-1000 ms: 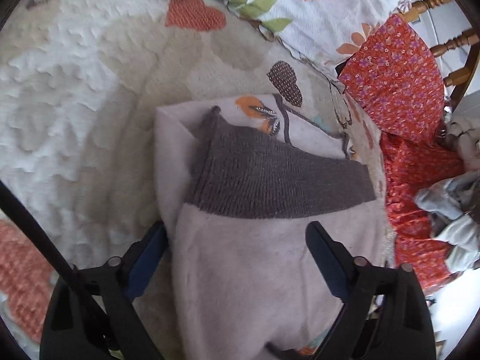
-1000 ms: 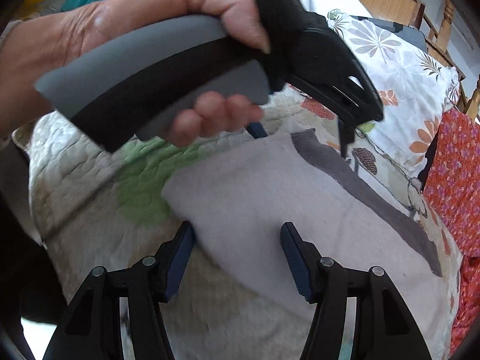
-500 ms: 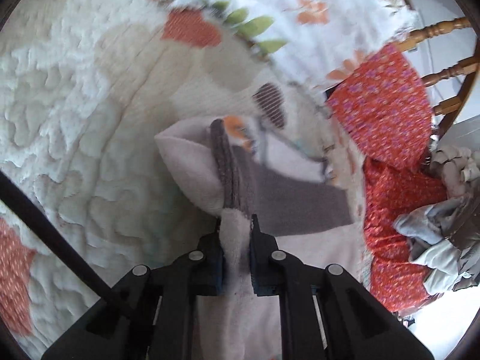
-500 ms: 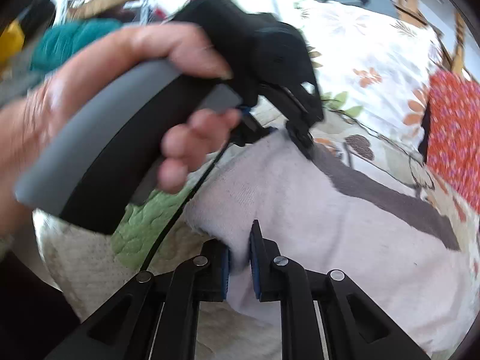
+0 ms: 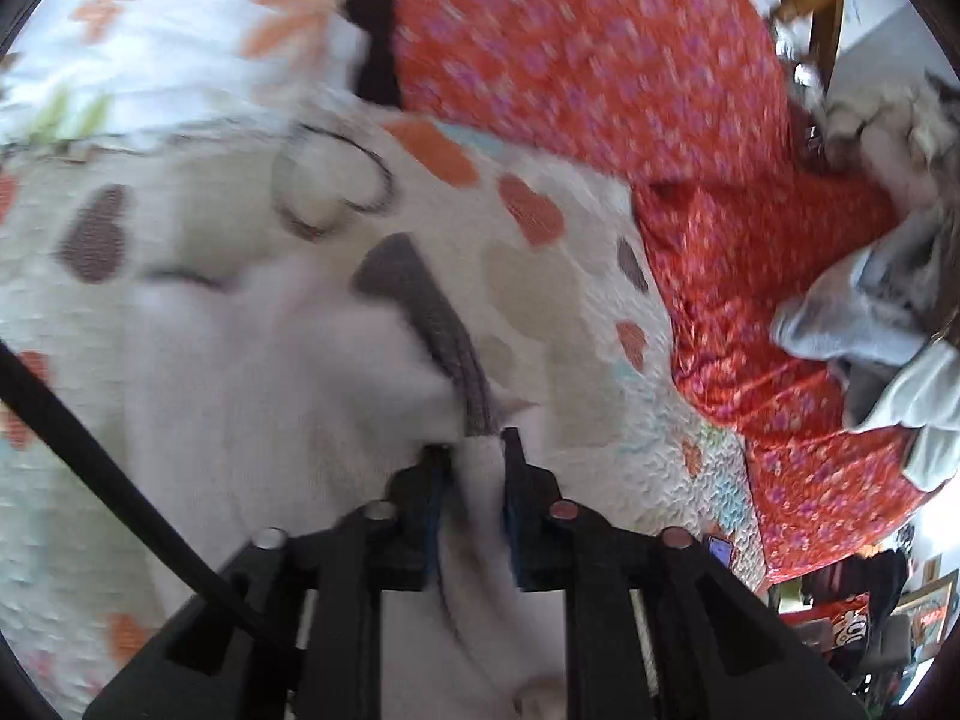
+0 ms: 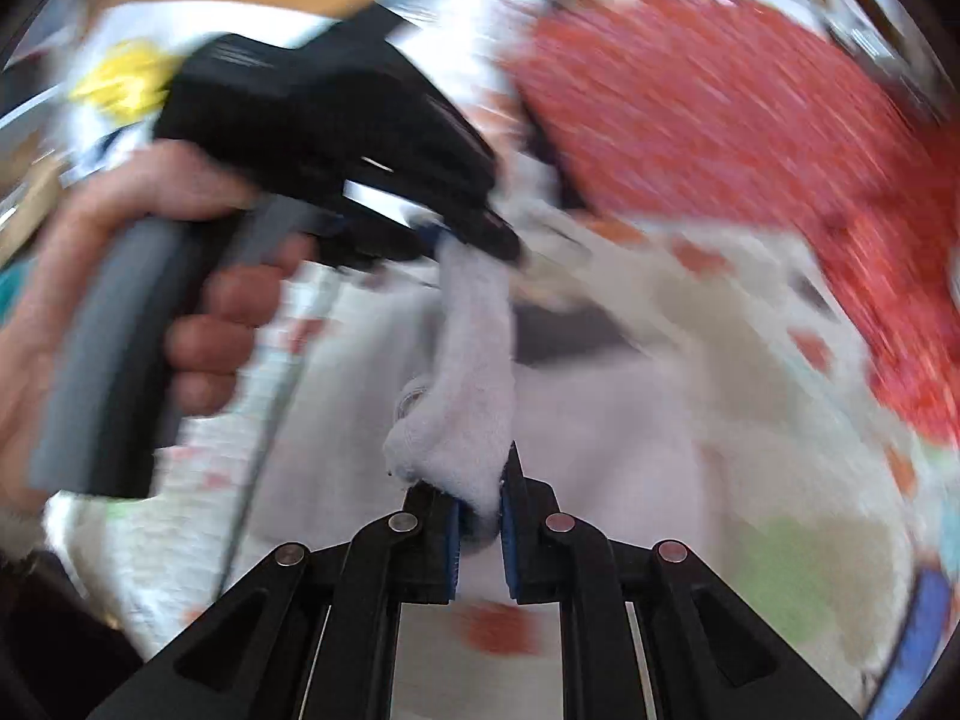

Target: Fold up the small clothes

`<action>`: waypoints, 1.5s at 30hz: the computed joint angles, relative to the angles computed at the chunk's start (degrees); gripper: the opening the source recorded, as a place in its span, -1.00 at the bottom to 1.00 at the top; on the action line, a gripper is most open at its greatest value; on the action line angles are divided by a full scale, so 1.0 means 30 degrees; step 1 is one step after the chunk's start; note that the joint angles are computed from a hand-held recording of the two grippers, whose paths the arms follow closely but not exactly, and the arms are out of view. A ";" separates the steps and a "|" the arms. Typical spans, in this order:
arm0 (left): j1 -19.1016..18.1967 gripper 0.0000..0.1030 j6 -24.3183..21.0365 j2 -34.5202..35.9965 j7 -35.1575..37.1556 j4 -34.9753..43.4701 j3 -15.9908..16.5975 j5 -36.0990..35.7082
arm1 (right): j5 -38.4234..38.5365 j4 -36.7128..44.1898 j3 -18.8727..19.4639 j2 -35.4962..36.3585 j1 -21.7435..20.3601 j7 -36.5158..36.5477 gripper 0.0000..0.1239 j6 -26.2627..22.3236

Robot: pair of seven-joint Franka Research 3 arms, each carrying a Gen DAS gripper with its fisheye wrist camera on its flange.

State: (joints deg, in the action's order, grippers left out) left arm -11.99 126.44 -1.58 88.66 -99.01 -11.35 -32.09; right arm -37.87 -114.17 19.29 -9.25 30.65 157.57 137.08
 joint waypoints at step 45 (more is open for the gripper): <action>0.0752 0.11 0.0970 -0.5232 -0.0787 -0.8060 0.1684 0.4773 | 1.1450 0.1601 -0.3662 0.3713 -0.0924 -0.6611 -0.37 0.4923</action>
State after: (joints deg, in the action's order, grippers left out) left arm -9.73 129.35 -17.27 86.30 -123.19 -6.30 -17.77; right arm -3.53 -109.37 8.31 1.89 27.88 137.74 151.85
